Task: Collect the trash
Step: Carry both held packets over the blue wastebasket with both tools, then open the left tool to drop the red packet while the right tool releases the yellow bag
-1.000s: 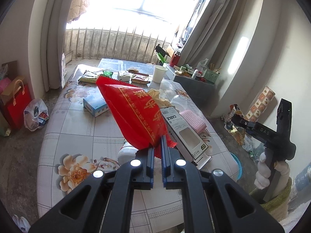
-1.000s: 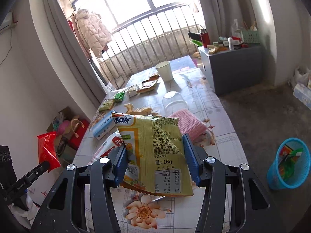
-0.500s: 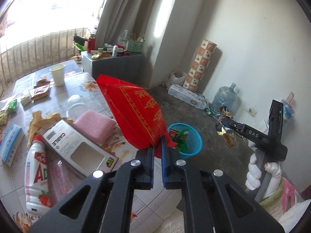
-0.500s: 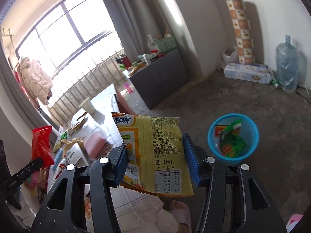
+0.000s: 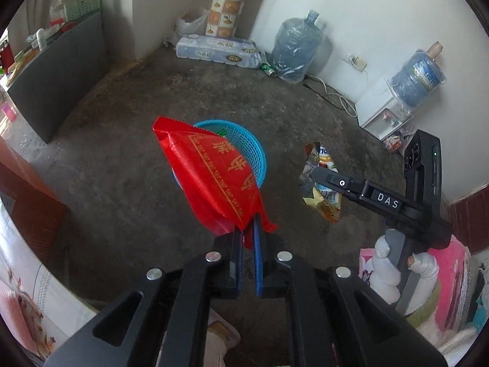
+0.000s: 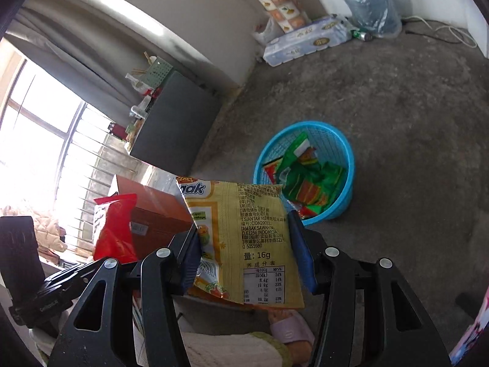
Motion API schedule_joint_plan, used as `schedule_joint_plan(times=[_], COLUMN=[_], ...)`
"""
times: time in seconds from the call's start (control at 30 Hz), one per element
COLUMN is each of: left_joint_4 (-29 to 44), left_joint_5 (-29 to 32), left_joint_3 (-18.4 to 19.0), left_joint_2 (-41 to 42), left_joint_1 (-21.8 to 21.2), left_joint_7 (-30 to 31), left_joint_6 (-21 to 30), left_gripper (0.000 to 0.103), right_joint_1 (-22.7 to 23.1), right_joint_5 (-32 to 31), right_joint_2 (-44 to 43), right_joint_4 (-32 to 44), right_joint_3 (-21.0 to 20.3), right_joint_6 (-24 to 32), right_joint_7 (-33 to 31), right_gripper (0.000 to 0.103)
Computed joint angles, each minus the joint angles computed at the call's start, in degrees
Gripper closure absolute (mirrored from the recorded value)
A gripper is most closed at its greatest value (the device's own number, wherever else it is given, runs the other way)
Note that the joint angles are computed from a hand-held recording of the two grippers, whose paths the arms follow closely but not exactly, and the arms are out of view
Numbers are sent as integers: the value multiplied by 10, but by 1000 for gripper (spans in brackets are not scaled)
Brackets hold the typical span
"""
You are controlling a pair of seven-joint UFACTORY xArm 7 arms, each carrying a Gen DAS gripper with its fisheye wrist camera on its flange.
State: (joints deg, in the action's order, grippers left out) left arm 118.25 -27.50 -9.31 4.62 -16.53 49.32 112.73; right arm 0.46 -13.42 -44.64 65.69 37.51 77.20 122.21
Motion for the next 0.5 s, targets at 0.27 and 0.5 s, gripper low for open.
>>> schedule_joint_plan(times=[0.27, 0.5], left_joint_4=[-144, -195], left_joint_5=[114, 169], left_joint_3=[-53, -63], left_joint_2=[9, 47], left_joint_1=[-102, -154], left_joint_7=[-43, -107], left_joint_6=[-175, -243], left_gripper=[96, 60], right_joint_1=[48, 49], right_joint_5=[38, 115], right_joint_2=[-109, -175], right_joint_4=[-265, -423], right_joint_3=[-139, -154], right_joint_6=[-235, -326], right_joint_7=[-8, 50], right_gripper=[36, 28])
